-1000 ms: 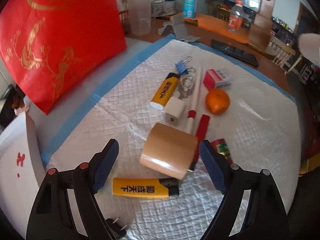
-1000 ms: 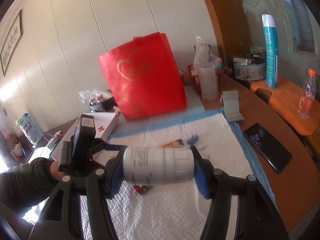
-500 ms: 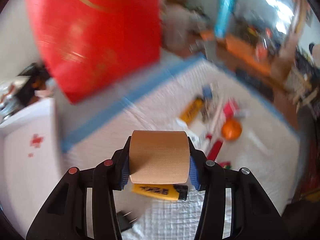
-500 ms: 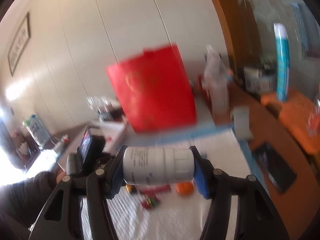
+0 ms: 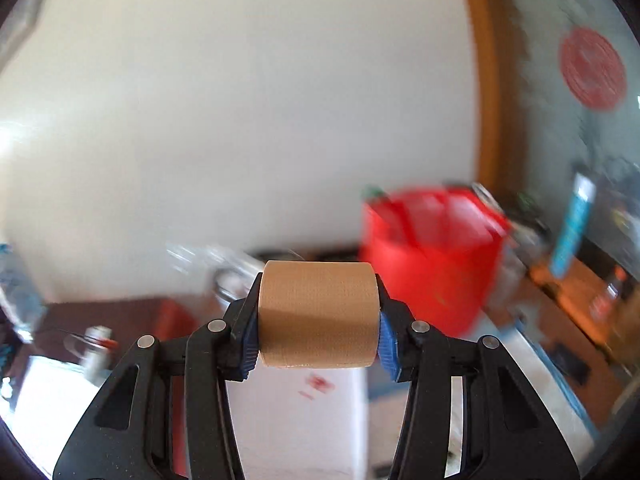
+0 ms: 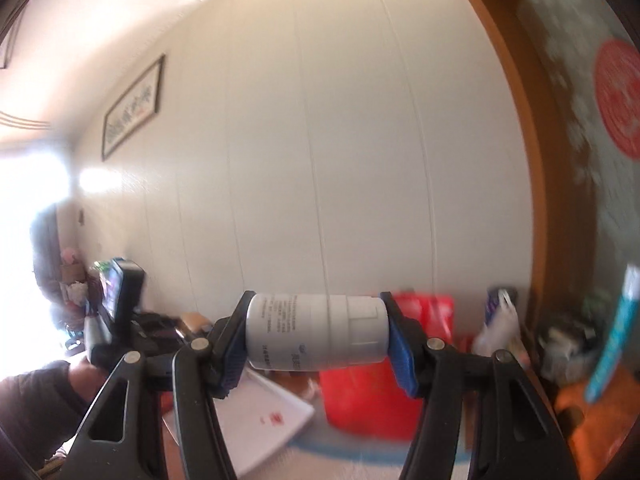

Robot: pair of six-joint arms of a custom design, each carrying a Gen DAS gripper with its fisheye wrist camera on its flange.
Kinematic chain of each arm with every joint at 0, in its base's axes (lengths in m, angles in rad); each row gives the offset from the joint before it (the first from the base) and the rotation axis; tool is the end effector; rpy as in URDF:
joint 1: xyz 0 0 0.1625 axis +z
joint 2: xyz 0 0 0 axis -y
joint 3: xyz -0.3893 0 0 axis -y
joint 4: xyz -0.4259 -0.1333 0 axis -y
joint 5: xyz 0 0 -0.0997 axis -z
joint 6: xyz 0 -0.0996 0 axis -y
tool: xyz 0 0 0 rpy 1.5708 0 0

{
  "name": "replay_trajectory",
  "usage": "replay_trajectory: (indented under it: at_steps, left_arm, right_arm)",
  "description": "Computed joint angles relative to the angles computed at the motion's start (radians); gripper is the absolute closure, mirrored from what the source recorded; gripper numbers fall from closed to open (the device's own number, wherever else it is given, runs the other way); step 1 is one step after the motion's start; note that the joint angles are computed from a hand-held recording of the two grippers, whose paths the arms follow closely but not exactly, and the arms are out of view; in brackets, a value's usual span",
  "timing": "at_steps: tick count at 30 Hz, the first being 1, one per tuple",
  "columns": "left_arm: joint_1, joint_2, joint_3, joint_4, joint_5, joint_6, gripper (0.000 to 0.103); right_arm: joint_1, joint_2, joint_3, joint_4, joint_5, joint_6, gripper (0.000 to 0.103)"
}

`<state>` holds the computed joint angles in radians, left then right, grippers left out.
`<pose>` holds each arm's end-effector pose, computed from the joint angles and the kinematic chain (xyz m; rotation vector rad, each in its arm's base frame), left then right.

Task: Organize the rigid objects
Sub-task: 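Carry the tape roll and white bottle over the white tray with both tools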

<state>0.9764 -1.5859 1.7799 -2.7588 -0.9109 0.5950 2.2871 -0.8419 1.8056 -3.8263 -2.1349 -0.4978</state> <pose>-0.1371 -0.5499 0.5103 0.9039 2.0738 -1.2062 0.4613 -0.4080 0.1758 0.8579 -2.0753 1.7131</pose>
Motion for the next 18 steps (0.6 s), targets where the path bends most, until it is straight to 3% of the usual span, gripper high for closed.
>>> replay_trajectory:
  at_steps: [3, 6, 11, 14, 18]
  left_arm:
    - [0.009, -0.010, -0.023, -0.116, 0.045, 0.072, 0.056]
    - [0.078, -0.022, 0.000, -0.111, 0.041, 0.032, 0.056]
    - [0.227, 0.023, 0.100, -0.165, 0.062, 0.021, 0.056]
    - [0.329, 0.070, 0.130, -0.153, 0.044, -0.050, 0.056]
    - [0.397, 0.165, 0.112, -0.116, 0.042, -0.165, 0.056]
  right_arm:
    - [0.018, 0.045, -0.084, 0.030, 0.020, -0.037, 0.043]
    - [0.012, 0.110, -0.123, 0.023, 0.034, -0.056, 0.043]
    - [-0.067, 0.235, -0.174, 0.171, 0.126, 0.112, 0.043]
    - [-0.129, 0.346, -0.234, 0.265, 0.160, 0.213, 0.043]
    - [-0.206, 0.499, -0.355, 0.475, 0.164, 0.331, 0.043]
